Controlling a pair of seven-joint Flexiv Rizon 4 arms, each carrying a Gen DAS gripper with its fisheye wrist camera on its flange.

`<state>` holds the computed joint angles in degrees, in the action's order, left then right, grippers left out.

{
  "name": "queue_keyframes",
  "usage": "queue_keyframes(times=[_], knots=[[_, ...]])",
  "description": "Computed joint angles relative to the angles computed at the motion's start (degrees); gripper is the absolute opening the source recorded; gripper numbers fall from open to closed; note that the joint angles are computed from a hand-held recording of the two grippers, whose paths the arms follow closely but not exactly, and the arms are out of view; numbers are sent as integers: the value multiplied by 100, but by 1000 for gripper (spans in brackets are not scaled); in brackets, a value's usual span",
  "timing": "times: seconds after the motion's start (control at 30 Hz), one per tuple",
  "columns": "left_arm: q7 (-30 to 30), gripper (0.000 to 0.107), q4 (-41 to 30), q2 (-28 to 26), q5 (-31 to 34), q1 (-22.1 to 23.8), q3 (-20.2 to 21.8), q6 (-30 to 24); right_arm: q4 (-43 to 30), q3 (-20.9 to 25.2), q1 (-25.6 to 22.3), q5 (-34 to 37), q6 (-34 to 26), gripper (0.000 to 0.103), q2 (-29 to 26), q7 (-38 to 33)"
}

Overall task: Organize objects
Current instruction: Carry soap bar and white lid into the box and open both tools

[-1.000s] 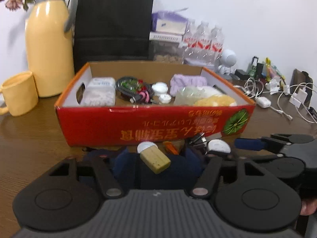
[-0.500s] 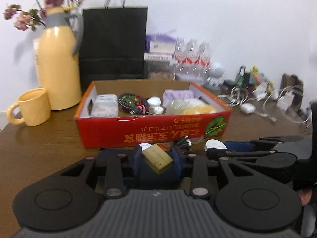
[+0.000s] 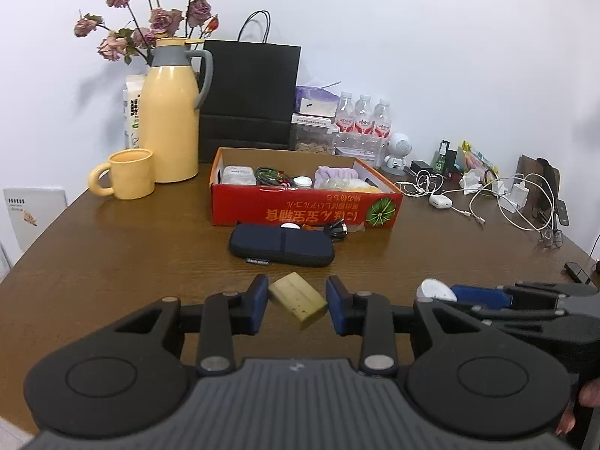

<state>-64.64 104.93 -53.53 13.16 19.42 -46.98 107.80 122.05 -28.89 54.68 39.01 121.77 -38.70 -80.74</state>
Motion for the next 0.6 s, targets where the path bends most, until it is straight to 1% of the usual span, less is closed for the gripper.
queue_keyframes(times=[0.1, 0.23, 0.37, 0.43, 0.47, 0.5, 0.57, 0.6], knots=[[2, 35, 62, -30, 88, 105, -97, 65, 40, -137, 226, 101, -66, 37, -11, -11], [20, 35, -20, -115, 103, 119, -144, -18, 23, -268, 332, 116, -60, 37, -50, -17], [125, 35, -320, -234, -113, -66, -45, -272, -83, -283, 173, -11, -211, 37, -139, 93], [332, 35, -647, -382, -215, -167, -94, -491, -176, -403, 121, -89, -312, 37, -232, 205], [476, 35, -800, -479, -267, -160, -200, -632, -248, -514, 100, -135, -361, 37, -295, 267], [677, 35, -1012, -626, -323, -123, -396, -867, -319, -608, 61, -222, -397, 37, -342, 316], [1213, 35, -1603, -1002, -433, -88, -864, -1430, -541, -664, -215, -549, -380, 37, -409, 355], [1443, 35, -1967, -1140, -528, -196, -962, -1642, -670, -666, -379, -725, -390, 37, -427, 338]])
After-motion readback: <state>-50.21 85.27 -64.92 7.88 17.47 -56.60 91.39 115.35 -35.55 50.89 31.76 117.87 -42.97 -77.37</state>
